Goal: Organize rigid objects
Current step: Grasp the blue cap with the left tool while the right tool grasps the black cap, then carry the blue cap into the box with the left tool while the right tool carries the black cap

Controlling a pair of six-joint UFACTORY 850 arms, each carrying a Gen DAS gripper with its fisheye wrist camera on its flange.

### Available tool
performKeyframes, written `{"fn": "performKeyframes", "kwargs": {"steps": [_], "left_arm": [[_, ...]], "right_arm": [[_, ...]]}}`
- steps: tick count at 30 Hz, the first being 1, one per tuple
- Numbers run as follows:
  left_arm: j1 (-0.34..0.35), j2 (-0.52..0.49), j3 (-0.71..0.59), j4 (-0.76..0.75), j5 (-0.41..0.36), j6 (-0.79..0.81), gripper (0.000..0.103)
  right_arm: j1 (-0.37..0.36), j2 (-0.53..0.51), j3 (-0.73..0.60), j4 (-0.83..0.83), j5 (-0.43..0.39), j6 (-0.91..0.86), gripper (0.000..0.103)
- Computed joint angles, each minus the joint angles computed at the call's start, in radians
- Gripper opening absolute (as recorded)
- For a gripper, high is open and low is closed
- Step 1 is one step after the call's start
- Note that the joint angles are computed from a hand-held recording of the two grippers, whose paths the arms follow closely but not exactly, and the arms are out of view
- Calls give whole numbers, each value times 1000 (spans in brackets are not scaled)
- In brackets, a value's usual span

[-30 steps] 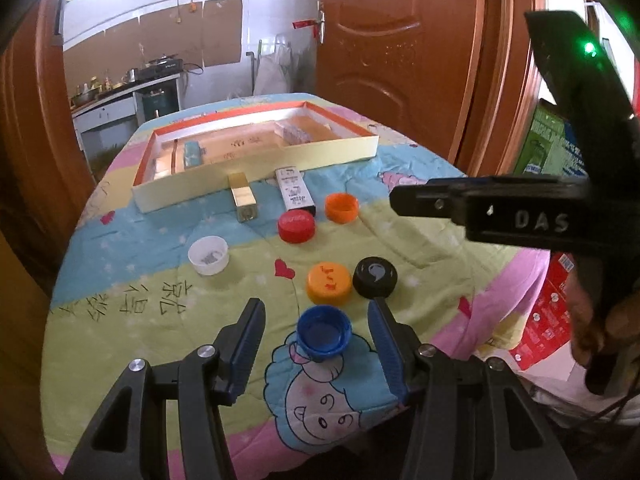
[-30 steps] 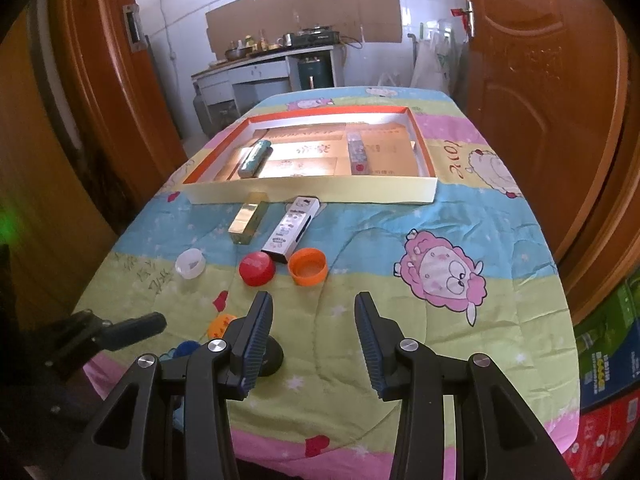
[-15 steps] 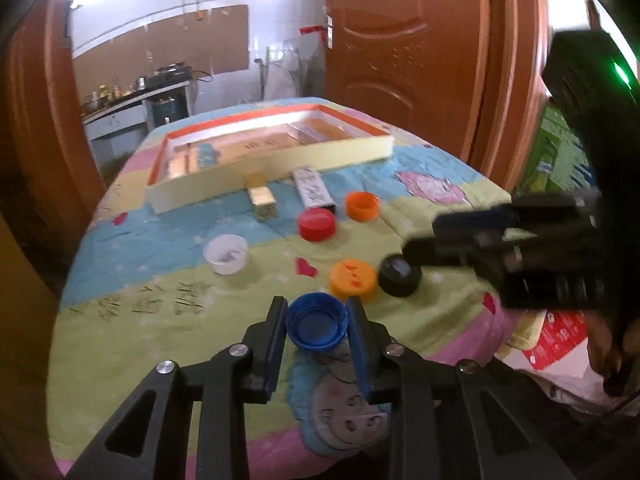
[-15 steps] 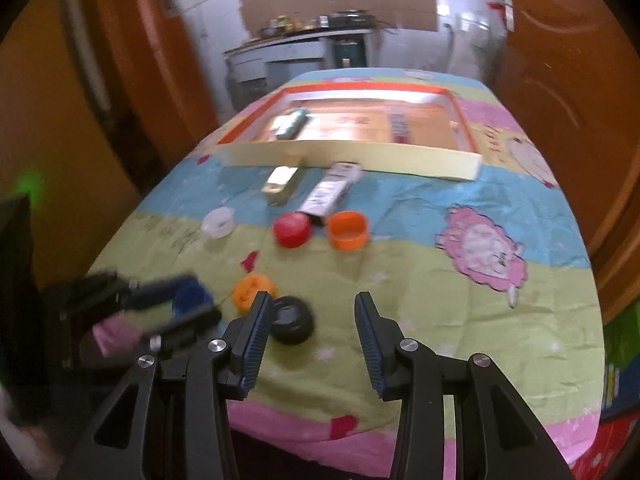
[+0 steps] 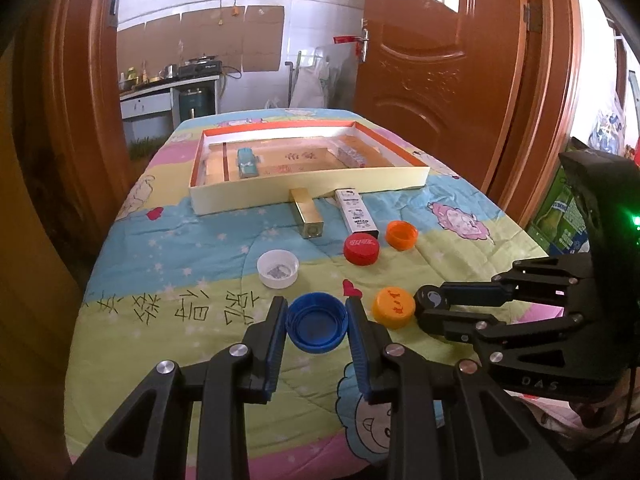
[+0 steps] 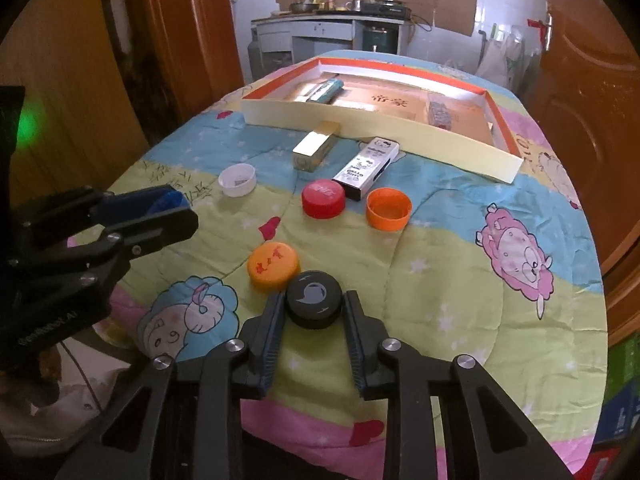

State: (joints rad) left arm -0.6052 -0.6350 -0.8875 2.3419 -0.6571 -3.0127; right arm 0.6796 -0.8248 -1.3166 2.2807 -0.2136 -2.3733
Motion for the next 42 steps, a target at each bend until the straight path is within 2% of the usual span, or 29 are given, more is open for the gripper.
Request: {"fn": "performKeyframes", "kwargs": {"steps": [6,14,29,42], "left_arm": [[8,5,4,27,8,-29,30],[22,23,-3,39,-7,-25,30],[69,23,-62,38,20,13,30],[116,-8,-149,-29,80,90,30]], "right_arm": [[-5,20,19,156,-19,-151,30],[-14,40,24,203,-41,-176,30],[-32,25,-47,157,-41,-97,30],[-48,-28,-155,-17,-19,93,30]]}}
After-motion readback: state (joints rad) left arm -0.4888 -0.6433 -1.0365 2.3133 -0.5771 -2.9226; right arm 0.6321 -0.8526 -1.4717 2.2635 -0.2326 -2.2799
